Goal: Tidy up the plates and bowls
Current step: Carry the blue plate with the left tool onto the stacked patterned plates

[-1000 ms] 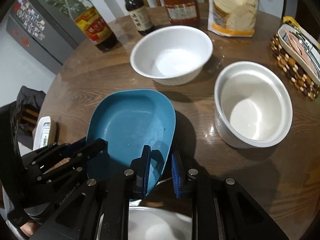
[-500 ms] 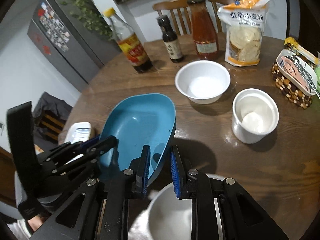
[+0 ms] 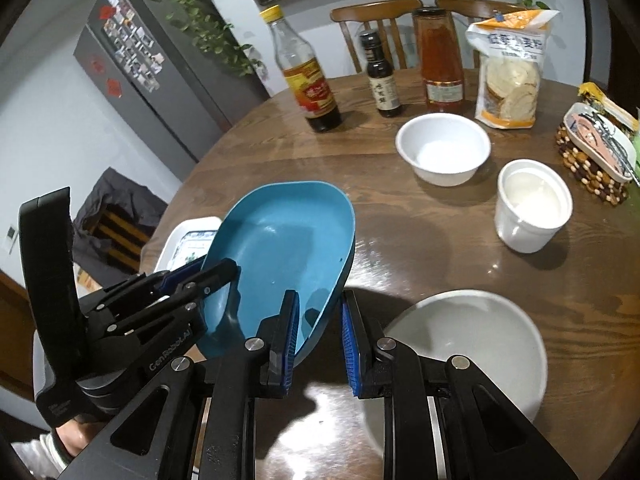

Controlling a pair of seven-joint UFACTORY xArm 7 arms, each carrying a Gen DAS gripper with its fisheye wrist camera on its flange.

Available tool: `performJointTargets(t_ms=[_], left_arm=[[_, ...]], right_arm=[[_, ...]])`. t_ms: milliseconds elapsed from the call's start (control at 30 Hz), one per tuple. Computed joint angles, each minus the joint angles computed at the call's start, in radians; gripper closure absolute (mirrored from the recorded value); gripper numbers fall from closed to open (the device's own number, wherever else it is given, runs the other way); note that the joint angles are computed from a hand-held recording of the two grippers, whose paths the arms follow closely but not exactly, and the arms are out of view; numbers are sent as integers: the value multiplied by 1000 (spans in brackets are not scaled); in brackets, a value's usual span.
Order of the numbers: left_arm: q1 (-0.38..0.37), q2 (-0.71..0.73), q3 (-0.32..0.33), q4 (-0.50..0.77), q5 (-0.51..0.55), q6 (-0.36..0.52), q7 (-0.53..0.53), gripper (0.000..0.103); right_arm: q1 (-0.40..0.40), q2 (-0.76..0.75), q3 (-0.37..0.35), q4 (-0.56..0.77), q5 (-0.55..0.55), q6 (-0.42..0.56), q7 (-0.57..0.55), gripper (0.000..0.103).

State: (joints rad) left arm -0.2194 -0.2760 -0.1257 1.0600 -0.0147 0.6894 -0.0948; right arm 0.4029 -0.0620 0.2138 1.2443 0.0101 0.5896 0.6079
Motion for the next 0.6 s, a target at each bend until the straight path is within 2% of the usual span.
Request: performJointTargets(t_ms=[267,600], left_arm=[[28,-51,33,-49,-8,5,28,86],[89,-63,81,-70,-28,-1,67,85]], right_arm=[[35,61,20,65,-27,9,25,80],[98,229,20,248,-42,40,7,80]])
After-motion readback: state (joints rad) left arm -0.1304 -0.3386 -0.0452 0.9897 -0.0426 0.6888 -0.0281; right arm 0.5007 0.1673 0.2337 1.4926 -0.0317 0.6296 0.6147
